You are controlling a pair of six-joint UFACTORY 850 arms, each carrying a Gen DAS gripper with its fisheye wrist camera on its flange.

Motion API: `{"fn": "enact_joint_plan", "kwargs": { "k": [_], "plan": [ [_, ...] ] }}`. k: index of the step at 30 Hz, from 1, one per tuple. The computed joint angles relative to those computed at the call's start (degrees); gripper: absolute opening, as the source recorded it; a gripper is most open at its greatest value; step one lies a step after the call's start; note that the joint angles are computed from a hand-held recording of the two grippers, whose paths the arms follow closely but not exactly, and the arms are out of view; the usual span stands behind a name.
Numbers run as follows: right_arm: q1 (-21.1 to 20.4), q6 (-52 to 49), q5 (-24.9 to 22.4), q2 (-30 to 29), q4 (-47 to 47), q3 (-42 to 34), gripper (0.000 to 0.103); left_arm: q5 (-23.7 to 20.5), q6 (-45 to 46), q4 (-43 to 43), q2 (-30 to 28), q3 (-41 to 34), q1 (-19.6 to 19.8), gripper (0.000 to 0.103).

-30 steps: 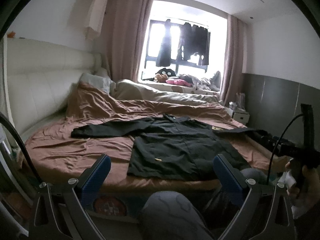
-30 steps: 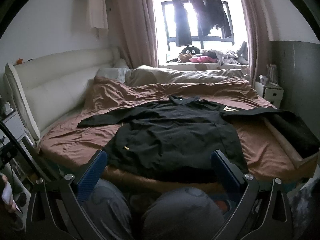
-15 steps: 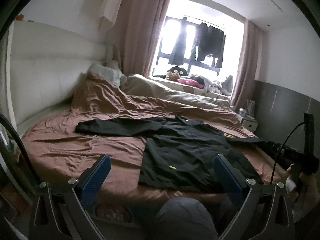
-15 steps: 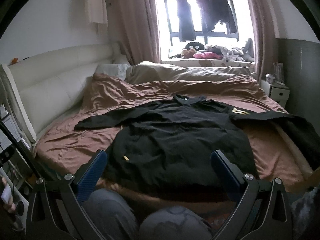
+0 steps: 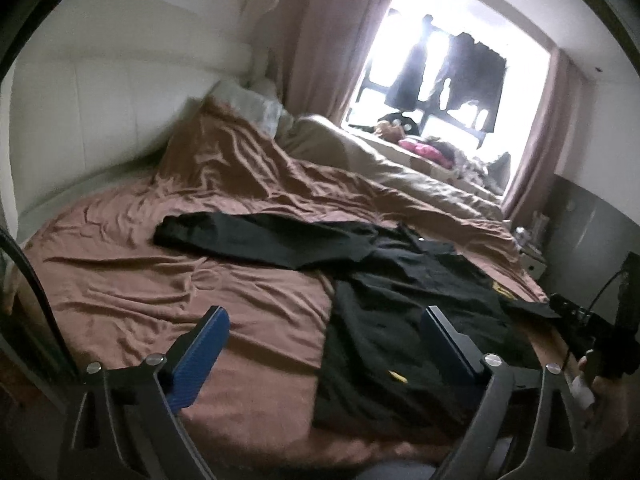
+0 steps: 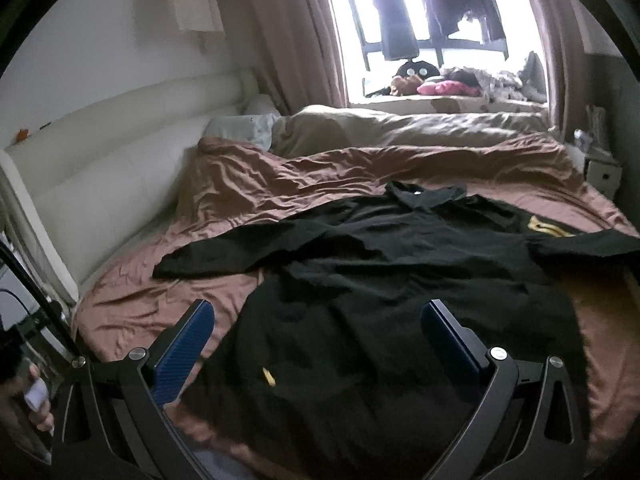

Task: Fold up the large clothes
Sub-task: 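Reach the left tool to the black jacket sleeve and close on it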

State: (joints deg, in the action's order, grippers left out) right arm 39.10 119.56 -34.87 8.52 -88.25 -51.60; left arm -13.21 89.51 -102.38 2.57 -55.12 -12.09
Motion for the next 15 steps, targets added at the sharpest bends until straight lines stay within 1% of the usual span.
{"fn": "enact_joint_plan", "kwargs": {
  "k": [4, 11, 12, 13, 15],
  "plan": [
    [-4.52, -0.65, 3.99, -3.48, 0.12, -3.09, 0.103, -0.28, -7.41, 6.71, -6.31, -5.42, 1.23, 0.092],
    [-9.84, -6.01, 8.38, -10.39, 4.26, -10.81, 0.103, -0.68, -25.57, 23.05, -17.42, -15.97, 3.41, 0.084],
    [-10.61, -7.16, 9.21, -11.65, 5.02, -12.22, 0.101, -0.59, -28.59, 25.64, -18.73, -17.37, 3.57, 0.083],
    [-11.28, -8.26, 9.93, -12.56, 5.80, -13.25, 0.096, -0.93, -31.96, 28.42, -20.50, -19.27, 3.95, 0.081],
    [-12.80, -12.25, 11.26, -15.17, 9.03, -16.18, 0.090, -1.70, -37.78, 33.00, -23.56, -22.49, 4.74, 0.080]
  ]
}}
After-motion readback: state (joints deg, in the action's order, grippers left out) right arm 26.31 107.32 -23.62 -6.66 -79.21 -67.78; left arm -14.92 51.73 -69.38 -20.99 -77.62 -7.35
